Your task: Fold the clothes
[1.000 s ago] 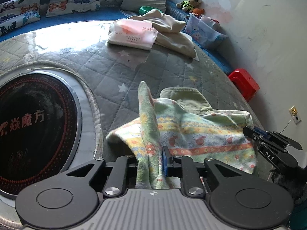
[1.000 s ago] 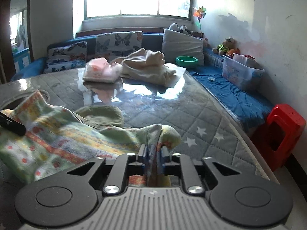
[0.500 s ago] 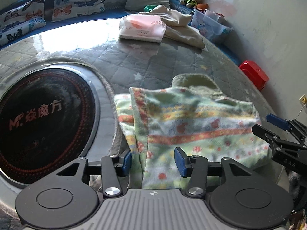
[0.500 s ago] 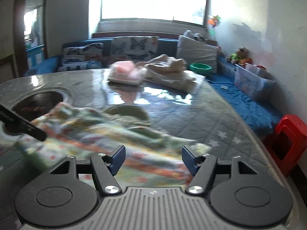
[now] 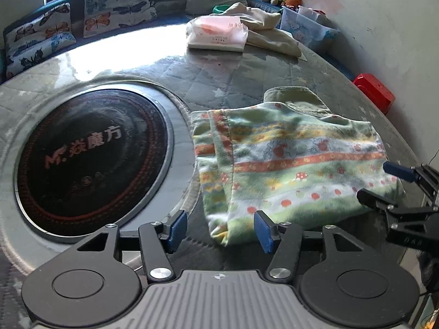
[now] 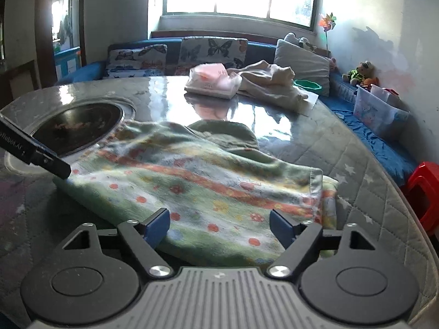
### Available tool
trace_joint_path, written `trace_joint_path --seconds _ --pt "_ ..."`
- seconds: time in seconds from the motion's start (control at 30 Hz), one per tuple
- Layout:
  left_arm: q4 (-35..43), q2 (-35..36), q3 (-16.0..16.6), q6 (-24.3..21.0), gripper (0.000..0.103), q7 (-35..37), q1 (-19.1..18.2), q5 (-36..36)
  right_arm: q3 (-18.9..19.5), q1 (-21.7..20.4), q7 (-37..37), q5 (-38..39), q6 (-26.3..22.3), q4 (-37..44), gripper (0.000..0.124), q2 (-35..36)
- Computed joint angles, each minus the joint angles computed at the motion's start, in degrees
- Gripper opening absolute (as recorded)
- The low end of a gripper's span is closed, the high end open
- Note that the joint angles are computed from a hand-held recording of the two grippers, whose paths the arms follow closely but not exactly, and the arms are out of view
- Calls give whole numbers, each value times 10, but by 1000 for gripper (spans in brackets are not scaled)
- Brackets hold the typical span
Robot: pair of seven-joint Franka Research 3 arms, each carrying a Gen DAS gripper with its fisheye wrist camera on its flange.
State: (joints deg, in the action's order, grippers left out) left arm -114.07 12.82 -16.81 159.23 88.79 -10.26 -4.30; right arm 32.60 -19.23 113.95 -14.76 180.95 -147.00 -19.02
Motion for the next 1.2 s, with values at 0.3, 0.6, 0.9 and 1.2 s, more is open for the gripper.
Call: trace_joint_path --seconds 0.3,0.6,0.9,1.2 --pt "-46 -16 -4 66 67 -10 -4 -11 30 -14 12 23 22 4 99 27" --pt "-56 -8 -26 76 83 -4 12 -42 38 -13 10 39 33 -4 103 34" --pt "-56 -4 -31 70 100 6 15 -56 59 -26 -28 86 48 -12 103 33" --pt "-53 -1 -35 67 103 10 19 -75 51 -18 -34 85 36 -8 103 35"
